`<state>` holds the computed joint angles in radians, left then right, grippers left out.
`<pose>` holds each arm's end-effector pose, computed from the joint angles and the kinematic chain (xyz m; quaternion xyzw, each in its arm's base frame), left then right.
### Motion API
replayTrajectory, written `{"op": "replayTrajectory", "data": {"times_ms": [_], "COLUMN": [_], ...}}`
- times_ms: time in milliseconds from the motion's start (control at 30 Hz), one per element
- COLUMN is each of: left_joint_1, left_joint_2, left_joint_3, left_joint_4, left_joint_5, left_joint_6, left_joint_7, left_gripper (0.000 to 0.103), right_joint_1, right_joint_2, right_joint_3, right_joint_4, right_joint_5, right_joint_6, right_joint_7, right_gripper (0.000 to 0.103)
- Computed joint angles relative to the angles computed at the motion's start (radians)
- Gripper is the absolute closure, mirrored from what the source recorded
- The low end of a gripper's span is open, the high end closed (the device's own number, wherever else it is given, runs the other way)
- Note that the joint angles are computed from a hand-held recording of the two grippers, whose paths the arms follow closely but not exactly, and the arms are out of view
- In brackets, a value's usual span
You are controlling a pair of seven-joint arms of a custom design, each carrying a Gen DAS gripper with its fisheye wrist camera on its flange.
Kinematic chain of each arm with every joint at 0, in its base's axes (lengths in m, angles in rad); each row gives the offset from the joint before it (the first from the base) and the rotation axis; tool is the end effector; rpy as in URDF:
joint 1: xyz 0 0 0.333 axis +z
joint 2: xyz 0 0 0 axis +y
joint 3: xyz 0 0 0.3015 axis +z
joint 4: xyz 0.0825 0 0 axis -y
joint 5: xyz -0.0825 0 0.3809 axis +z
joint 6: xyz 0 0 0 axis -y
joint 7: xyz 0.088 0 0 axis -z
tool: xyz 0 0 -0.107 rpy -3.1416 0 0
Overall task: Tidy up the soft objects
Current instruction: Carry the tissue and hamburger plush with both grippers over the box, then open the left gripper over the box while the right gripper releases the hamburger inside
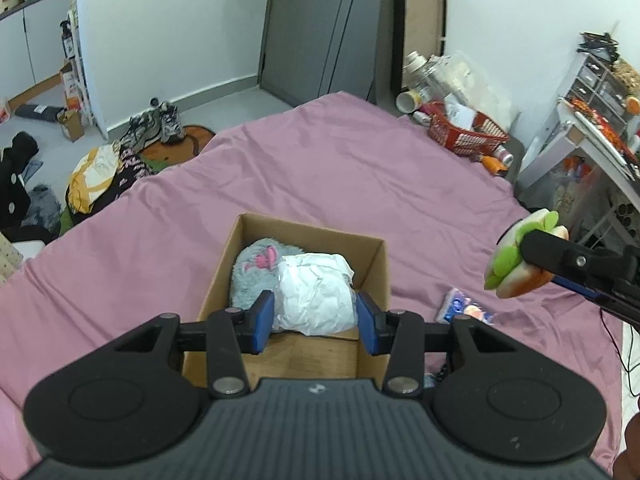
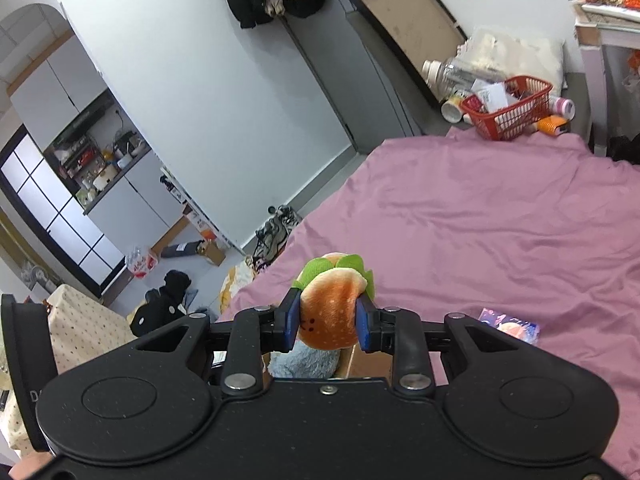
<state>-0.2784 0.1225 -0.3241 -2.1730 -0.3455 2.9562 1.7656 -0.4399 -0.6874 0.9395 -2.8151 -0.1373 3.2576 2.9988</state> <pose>0.5017 -0.3128 0.4008 -0.4953 0.8012 -0.3237 0.0895 0.3567 0.2044 0.4073 -0.3910 0.7877 -0.2130 0.4257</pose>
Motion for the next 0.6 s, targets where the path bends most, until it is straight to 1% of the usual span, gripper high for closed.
{"op": "replayTrajectory", "data": {"times_ms": [200, 300, 433, 500, 600], "left_joint_1": [-0.010, -0.041, -0.019, -0.022, -0.014], "left_joint_2": [0.072, 0.102, 0.128, 0.137, 0.153], "left_joint_3": [0.025, 0.073, 0.064, 0.073, 0.076], "left_joint_4": [0.049, 0.066, 0.078, 0.080, 0.090], "left_joint_5": [0.089, 0.199, 0.243, 0.278, 0.299], "left_joint_6": [-0.016, -0.031, -0.063, -0.066, -0.077], "left_joint_7": [-0.068, -0.180, -0.209, -0.230, -0.253], "left_gripper": [0.060, 0.060, 0.060, 0.060, 0.060], "right_joint_1": [-0.091, -0.133, -0.200, -0.233, -0.278], "right_joint_2": [0.100, 0.148, 0.201, 0.218, 0.252], "right_joint_3": [0.073, 0.112, 0.170, 0.201, 0.243], "right_joint_4": [0.042, 0.062, 0.094, 0.107, 0.125], "right_joint_5": [0.000, 0.012, 0.029, 0.035, 0.044], "right_joint_6": [0.040, 0.051, 0.062, 0.068, 0.079], "right_joint_7": [-0.020, -0.039, -0.066, -0.081, -0.104], "right_gripper": [0.075, 0.075, 0.075, 0.075, 0.075]}}
